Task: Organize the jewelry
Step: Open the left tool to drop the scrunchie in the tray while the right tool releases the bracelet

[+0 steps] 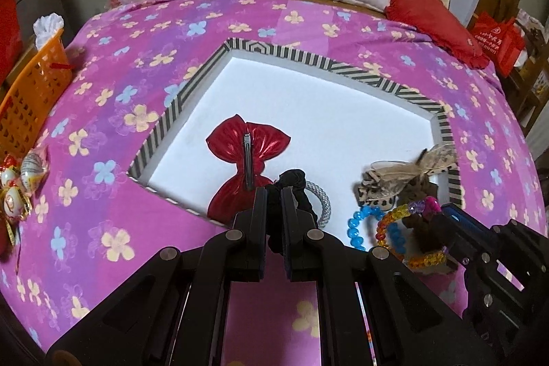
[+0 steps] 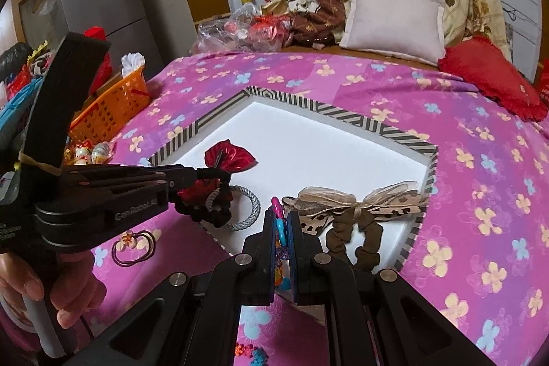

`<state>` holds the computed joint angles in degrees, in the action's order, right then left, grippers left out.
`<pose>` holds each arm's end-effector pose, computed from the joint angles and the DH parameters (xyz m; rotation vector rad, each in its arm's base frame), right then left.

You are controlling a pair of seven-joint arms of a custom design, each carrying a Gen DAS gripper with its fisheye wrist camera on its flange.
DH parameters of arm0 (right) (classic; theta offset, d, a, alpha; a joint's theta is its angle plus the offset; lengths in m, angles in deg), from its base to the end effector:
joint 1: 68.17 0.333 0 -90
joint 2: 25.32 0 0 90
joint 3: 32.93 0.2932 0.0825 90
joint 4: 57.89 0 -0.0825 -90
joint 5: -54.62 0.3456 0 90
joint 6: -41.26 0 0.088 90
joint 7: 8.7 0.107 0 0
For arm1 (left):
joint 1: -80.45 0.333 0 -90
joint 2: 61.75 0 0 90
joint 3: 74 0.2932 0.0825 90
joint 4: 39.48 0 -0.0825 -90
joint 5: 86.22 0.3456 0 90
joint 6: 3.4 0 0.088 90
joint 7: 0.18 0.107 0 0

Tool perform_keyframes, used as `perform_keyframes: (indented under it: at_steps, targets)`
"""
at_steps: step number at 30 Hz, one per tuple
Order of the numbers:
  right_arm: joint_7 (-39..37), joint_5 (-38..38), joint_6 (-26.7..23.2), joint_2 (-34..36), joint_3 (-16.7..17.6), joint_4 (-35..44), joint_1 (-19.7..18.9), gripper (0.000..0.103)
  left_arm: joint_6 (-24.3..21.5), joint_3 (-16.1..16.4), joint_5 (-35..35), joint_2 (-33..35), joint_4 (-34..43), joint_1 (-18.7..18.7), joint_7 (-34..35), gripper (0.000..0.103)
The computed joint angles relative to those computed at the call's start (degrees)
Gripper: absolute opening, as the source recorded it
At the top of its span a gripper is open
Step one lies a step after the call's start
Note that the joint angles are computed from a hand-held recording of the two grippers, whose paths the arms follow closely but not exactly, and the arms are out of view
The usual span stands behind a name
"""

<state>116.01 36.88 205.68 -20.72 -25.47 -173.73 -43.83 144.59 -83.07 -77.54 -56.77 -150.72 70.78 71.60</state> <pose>0.4864 0.3194 0.4971 -1.8655 1.5103 -0.4232 0.5540 -0.1881 0.4951 -1.8238 2.0368 -0.6341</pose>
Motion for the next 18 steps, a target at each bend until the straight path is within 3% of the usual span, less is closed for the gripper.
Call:
perform_keyframes:
  at_steps: [7,18]
  targets:
    - [-3.9,4.5,-1.4,3.3,0.2,2.3,-0.9,0.006,-2.5,0.5,-1.8,4.2,4.4,-0.1,0.6,0.006]
    - [1.0,0.8,-3.4,4.6,-1.3,1.9,-0.8,0.006,-3.6,1.5,-0.2,6.8,5.5,-1.5,-0.8,0.006]
